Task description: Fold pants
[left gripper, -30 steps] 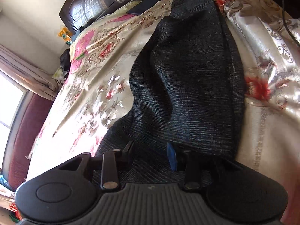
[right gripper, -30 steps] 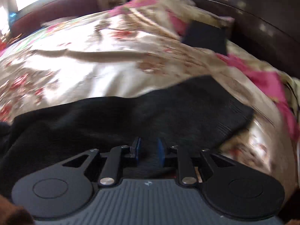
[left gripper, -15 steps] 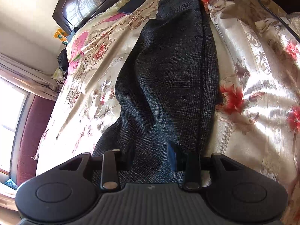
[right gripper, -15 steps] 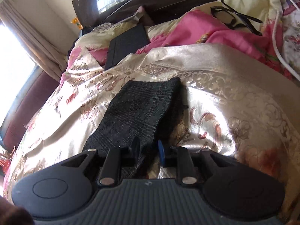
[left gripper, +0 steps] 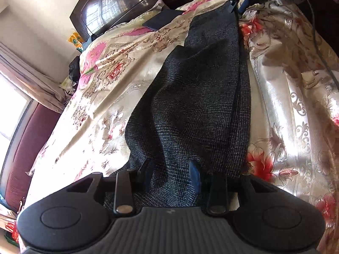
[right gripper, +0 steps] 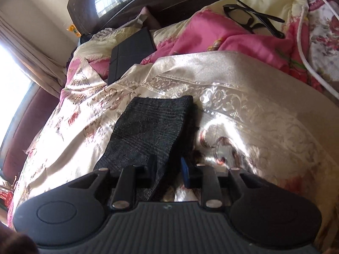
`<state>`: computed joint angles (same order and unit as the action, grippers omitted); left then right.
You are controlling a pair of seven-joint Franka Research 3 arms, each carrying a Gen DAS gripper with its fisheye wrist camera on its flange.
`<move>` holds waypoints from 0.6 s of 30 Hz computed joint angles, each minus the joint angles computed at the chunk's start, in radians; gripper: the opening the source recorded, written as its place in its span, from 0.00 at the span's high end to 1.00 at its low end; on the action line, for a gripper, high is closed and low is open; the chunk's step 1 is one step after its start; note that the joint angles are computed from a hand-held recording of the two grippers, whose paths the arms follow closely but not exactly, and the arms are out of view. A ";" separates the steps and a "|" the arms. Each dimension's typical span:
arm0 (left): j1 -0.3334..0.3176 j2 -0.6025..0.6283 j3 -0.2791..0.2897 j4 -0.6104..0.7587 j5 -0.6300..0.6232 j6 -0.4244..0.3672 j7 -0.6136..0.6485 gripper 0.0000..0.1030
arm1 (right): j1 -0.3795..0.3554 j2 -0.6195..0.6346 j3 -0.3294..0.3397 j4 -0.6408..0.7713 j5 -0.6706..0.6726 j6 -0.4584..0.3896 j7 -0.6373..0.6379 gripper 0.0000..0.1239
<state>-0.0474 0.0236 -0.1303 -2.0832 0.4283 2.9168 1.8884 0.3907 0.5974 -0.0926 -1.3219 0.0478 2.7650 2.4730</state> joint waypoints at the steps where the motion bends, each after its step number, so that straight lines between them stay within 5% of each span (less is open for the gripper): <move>1: 0.001 0.002 -0.002 -0.002 -0.029 0.007 0.017 0.49 | -0.014 -0.019 0.027 -0.024 0.021 -0.002 -0.024 0.78; 8: -0.002 0.032 -0.010 0.015 -0.067 0.062 -0.002 0.48 | 0.020 0.100 0.004 0.141 0.009 -0.071 0.011 0.74; 14: 0.005 0.027 -0.029 0.003 -0.177 0.065 0.101 0.48 | 0.019 -0.007 0.023 -0.061 0.037 0.094 -0.006 0.73; 18: -0.011 0.050 -0.023 0.025 -0.161 0.047 0.081 0.48 | 0.038 0.068 -0.016 0.019 0.053 0.115 0.048 0.72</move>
<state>-0.0580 0.0740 -0.1533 -2.0582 0.2672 2.9642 1.9694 0.4287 0.6655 -0.1086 -1.3030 0.1007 2.8805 2.5209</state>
